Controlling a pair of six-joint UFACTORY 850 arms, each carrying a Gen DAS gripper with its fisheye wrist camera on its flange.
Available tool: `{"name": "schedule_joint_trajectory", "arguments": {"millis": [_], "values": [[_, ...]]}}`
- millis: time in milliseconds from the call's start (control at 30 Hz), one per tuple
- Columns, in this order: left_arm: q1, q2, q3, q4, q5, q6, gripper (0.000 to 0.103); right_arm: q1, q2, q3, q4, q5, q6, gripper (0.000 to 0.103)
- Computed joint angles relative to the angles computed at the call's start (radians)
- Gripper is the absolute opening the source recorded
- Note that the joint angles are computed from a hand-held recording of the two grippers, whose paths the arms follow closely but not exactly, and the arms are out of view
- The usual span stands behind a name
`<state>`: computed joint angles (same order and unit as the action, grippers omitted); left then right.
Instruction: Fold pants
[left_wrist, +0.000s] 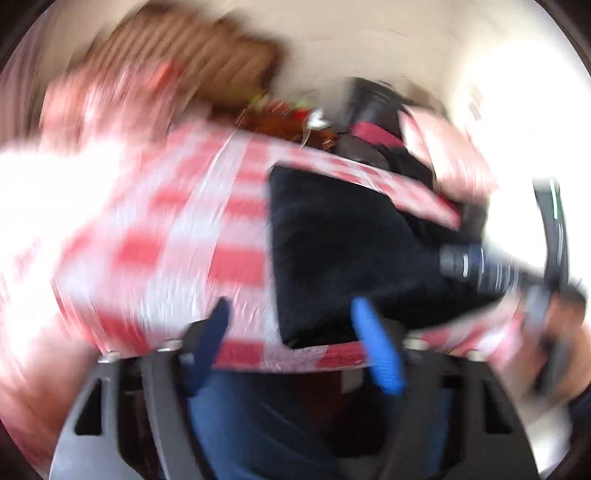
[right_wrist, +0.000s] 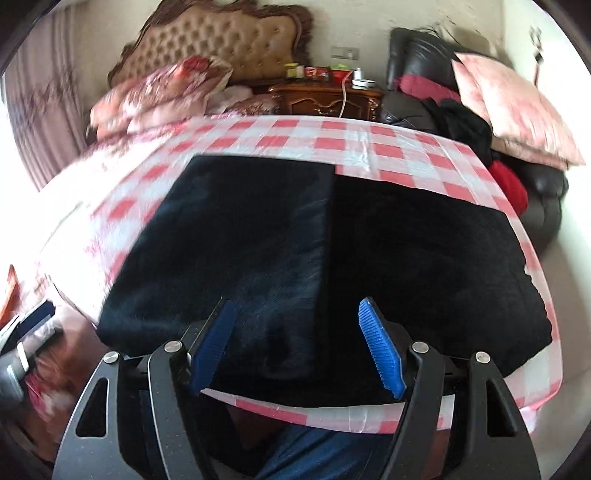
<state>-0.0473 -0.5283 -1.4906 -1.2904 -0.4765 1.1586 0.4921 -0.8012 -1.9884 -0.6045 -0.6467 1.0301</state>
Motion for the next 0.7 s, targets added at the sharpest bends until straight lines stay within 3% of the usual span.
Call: {"name": "schedule_joint_trajectory", "arguments": {"millis": [133, 233, 300, 367, 467, 633, 700], "values": [[0.074, -0.109, -0.105, 0.011, -0.211, -0.244, 0.056, -0.009, -0.043, -0.034, 0.104, -0.052, -0.082, 0.068], [0.087, -0.183, -0.193, 0.020, -0.332, -0.383, 0.056, -0.013, -0.026, 0.018, 0.136, -0.020, -0.085, 0.069], [0.072, -0.214, -0.225, 0.025, -0.372, -0.441, 0.056, -0.006, -0.023, 0.031, 0.107, -0.014, -0.073, 0.070], [0.053, -0.242, -0.262, 0.092, -0.382, -0.540, 0.053, -0.004, -0.025, 0.033, 0.098, -0.011, -0.066, 0.070], [0.048, -0.251, -0.265, 0.061, -0.408, -0.544, 0.052, -0.009, -0.020, 0.048, 0.108, 0.012, -0.063, 0.071], [0.047, -0.266, -0.272, 0.058, -0.400, -0.536, 0.035, -0.010, -0.020, 0.054, 0.087, 0.021, -0.061, 0.071], [0.049, -0.268, -0.271, 0.058, -0.408, -0.527, 0.033, -0.011, -0.017, 0.060, 0.090, 0.028, -0.060, 0.071]]}}
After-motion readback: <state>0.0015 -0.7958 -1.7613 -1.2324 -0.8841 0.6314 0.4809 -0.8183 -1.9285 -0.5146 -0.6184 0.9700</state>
